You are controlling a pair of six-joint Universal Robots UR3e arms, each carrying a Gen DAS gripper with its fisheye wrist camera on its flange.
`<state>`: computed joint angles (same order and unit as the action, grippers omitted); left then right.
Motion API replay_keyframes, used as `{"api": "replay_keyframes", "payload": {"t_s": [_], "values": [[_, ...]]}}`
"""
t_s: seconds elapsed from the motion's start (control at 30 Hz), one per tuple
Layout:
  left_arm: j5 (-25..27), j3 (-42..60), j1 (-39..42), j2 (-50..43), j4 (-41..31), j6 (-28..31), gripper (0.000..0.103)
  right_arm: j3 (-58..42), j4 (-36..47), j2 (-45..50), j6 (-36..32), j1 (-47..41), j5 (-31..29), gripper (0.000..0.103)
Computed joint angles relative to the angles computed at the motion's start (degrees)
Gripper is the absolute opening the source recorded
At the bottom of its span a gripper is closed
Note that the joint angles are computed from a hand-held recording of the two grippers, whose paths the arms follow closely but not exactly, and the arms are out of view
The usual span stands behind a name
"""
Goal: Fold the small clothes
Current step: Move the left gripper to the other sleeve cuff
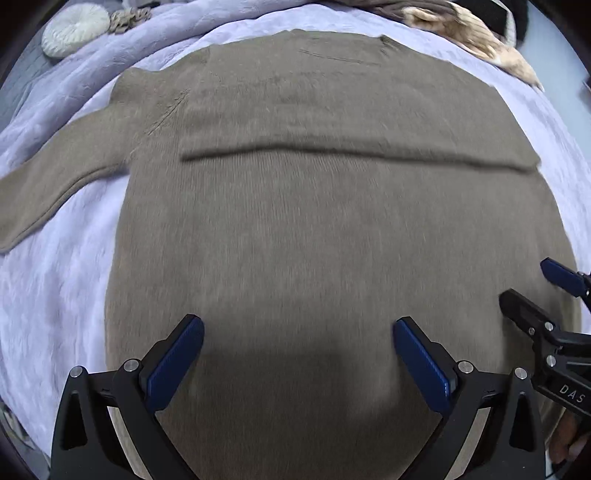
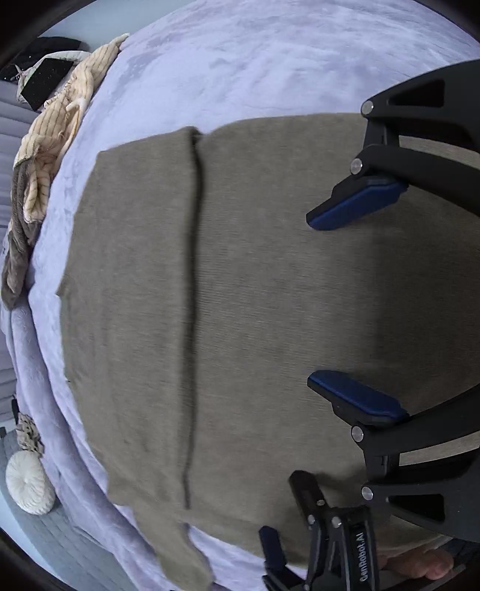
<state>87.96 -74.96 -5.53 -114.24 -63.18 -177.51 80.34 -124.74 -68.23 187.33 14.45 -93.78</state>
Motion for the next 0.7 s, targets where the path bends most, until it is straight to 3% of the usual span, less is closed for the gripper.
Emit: {"api": "replay_keyframes", "payload": {"t_s": [0.17, 0.33, 0.43, 0.5, 0.7], "values": [[-0.4, -18.5, 1.2, 14.9, 3.9, 3.5, 0.103, 22.9, -6.8, -17.9, -0.9, 3.3, -2.6, 0.084], [-2.9, -28.5, 3.6, 25.3, 3.4, 5.2, 0.103, 33.3, -5.8, -28.1, 0.3, 5.5, -4.0, 0.089], [-7.8, -28.3, 10.3, 29.2, 1.5, 5.2, 0.103, 28.0, -1.3, -27.4, 1.0, 8.2, -7.4, 0.089], [-9.8, -26.6, 15.7, 28.9, 2.3, 3.3, 0.103, 24.4, -3.4, -26.4, 1.5, 8.2, -6.6, 0.089], [-15.2, -17.9, 34.2, 16.3, 7.2, -4.4, 0.103, 4.3, -1.0, -11.9, 1.9, 10.4, -6.1, 0.089]]}}
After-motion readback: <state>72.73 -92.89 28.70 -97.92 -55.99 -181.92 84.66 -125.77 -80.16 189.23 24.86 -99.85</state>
